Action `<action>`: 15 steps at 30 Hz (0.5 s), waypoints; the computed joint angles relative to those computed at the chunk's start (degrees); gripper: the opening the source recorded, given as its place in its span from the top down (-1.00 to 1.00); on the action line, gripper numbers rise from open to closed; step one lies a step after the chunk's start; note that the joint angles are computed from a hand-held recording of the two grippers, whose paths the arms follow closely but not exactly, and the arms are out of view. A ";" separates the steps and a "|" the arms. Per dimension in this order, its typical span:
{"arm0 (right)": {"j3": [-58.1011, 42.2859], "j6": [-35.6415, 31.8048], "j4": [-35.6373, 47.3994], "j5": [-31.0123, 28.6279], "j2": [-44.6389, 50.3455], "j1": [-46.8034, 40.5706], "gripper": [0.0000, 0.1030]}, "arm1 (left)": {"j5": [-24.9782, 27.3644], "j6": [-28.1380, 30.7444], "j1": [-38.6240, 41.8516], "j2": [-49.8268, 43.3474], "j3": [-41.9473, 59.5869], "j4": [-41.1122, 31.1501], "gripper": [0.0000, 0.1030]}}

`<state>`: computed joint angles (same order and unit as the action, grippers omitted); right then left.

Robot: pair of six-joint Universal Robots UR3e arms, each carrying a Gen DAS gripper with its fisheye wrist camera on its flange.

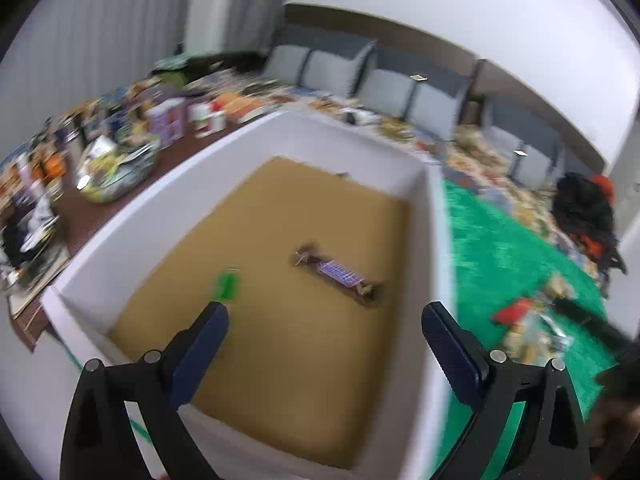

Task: Organize snacks
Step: 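Carry both snacks into the white box and open both grippers, then return both tools over the snacks on the green cloth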

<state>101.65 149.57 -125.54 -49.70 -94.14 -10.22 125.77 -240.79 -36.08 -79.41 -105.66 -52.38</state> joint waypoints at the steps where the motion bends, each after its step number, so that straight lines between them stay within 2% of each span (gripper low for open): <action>1: 4.24 -2.24 -3.45 -1.27 -1.62 -3.14 -0.40 | 0.98 0.11 -2.63 -3.68 3.68 0.98 -0.88; 4: 17.78 -13.01 -11.64 -3.44 -6.65 -18.59 -0.40 | 1.45 1.98 -8.35 -14.25 14.64 4.29 -0.96; 7: 23.34 -20.28 -17.61 -4.95 -5.06 -32.34 -0.40 | -1.34 4.47 -11.22 -24.80 24.73 7.62 -0.99; 11: 19.93 -19.41 -26.18 -8.67 5.22 -40.38 -0.40 | -9.93 6.92 -11.10 -42.16 42.03 3.87 -0.99; 13: 15.75 -16.38 -28.71 -11.34 10.66 -41.35 -0.40 | -11.81 6.95 -11.02 -50.33 51.36 -0.51 -0.99; 15: 10.79 -14.24 -27.09 -12.39 14.69 -42.42 -0.40 | -12.76 8.19 -10.63 -58.70 61.71 -5.47 -0.99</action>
<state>112.44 135.33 -152.63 -62.09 -79.46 -52.64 113.01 -232.61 -46.71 -138.11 -43.96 -57.85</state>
